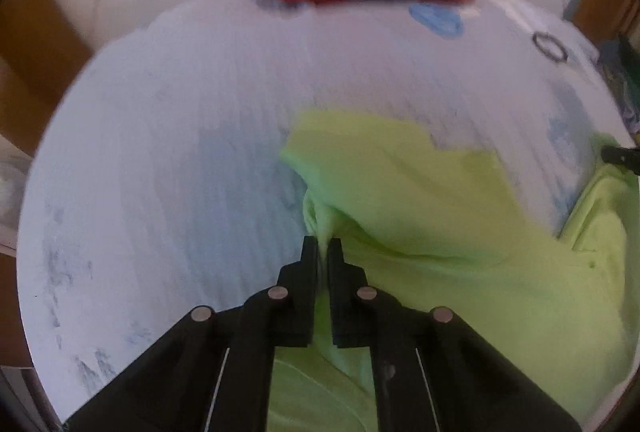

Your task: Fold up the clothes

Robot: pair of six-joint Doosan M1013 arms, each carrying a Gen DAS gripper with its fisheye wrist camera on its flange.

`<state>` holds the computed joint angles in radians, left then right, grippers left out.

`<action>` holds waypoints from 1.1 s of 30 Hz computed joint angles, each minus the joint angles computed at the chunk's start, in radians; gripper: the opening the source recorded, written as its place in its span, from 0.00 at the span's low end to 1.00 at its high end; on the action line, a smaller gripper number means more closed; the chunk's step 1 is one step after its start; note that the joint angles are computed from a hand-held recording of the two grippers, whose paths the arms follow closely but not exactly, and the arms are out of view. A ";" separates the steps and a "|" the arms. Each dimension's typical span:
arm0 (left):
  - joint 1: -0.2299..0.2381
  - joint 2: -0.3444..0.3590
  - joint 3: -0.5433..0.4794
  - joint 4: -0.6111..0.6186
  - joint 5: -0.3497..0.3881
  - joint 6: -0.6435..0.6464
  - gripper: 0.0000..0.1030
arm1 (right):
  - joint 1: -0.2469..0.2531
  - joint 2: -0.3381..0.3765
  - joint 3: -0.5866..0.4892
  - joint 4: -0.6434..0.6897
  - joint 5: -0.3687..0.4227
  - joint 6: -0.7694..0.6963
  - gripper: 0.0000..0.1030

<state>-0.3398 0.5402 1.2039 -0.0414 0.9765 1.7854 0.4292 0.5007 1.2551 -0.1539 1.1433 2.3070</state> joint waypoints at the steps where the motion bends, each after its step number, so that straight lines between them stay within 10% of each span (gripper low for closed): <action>1: 0.004 -0.014 0.013 0.001 -0.034 -0.021 0.05 | 0.006 -0.021 0.016 -0.032 -0.028 0.036 0.04; 5: 0.026 -0.045 0.032 0.067 -0.138 -0.170 0.05 | 0.008 -0.115 0.087 -0.188 -0.128 0.261 0.04; 9: 0.056 0.011 -0.039 -0.014 -0.068 -0.150 0.07 | -0.020 -0.101 0.078 -0.201 -0.121 0.317 0.16; 11: 0.075 0.019 -0.056 -0.084 -0.042 -0.128 0.23 | -0.048 -0.070 0.065 -0.101 -0.112 0.276 0.34; 13: 0.087 -0.011 -0.028 -0.129 -0.093 -0.109 0.79 | -0.045 -0.088 0.091 -0.109 -0.141 0.314 0.37; 15: 0.097 -0.040 -0.002 -0.173 -0.134 -0.081 0.91 | -0.039 -0.109 0.119 -0.131 -0.173 0.362 0.43; 18: 0.110 -0.091 0.042 -0.186 -0.102 -0.020 0.91 | -0.015 -0.167 0.173 -0.161 -0.195 0.384 0.56; 33: 0.148 -0.342 0.455 -0.155 0.000 0.095 0.91 | 0.202 -0.389 0.469 -0.024 -0.157 0.489 0.57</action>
